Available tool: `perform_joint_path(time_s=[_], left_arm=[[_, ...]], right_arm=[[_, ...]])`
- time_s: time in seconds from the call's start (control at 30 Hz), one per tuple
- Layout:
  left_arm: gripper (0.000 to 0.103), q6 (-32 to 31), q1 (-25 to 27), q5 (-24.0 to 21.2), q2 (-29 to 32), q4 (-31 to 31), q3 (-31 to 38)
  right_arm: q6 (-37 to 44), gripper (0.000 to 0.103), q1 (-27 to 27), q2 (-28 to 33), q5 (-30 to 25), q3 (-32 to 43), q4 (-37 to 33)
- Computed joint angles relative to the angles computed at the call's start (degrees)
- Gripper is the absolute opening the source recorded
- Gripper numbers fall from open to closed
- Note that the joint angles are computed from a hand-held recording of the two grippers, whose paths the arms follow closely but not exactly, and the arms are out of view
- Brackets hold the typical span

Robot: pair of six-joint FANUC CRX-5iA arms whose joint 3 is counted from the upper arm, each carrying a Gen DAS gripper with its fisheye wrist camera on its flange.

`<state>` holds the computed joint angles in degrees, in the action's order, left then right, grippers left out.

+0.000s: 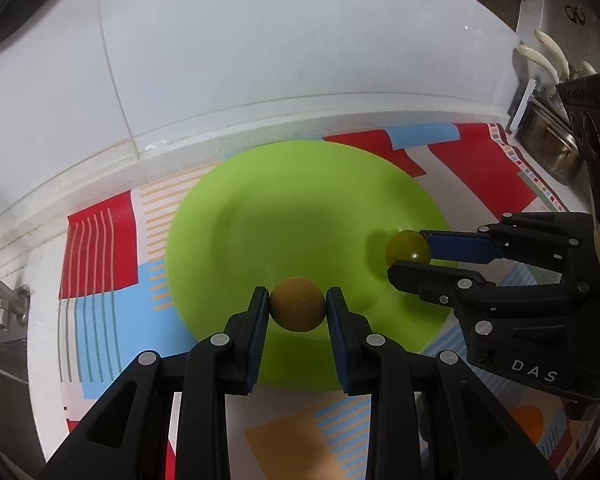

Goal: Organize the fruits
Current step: 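Open both tools to drop the fruits onto the plate, then move both open tools back toward the fruit cluster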

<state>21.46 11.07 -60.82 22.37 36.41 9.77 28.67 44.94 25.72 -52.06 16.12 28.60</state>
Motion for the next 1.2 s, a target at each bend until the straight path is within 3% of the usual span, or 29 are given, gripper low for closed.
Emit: perform_joint_path(time_s=[0.5,0.63,1.0,1.2], left_arm=[[0.041,-1.2,0.5,1.8,-1.8,1.3,-2.1],[0.043,-2.8,1.7,2.5,-4.5,3.5,-5.1],[0.064,-4.1,6.8,2.8,-13.5,9.4,-13.5],[0.073,-6.2,10.4,2.3,-18.2,11.8,-17.9]], right_arm=[[-2.3,0.030,0.2,-0.1,-0.7,-0.6,1.7],[-4.8,0.031,1.2,-1.6,-0.5,-2.2,3.6],[-13.5,0.031,6.3,-7.0,-0.5,-8.0,12.3],[-17.2,0.038,9.5,-8.8,-1.0,-9.9,16.3]])
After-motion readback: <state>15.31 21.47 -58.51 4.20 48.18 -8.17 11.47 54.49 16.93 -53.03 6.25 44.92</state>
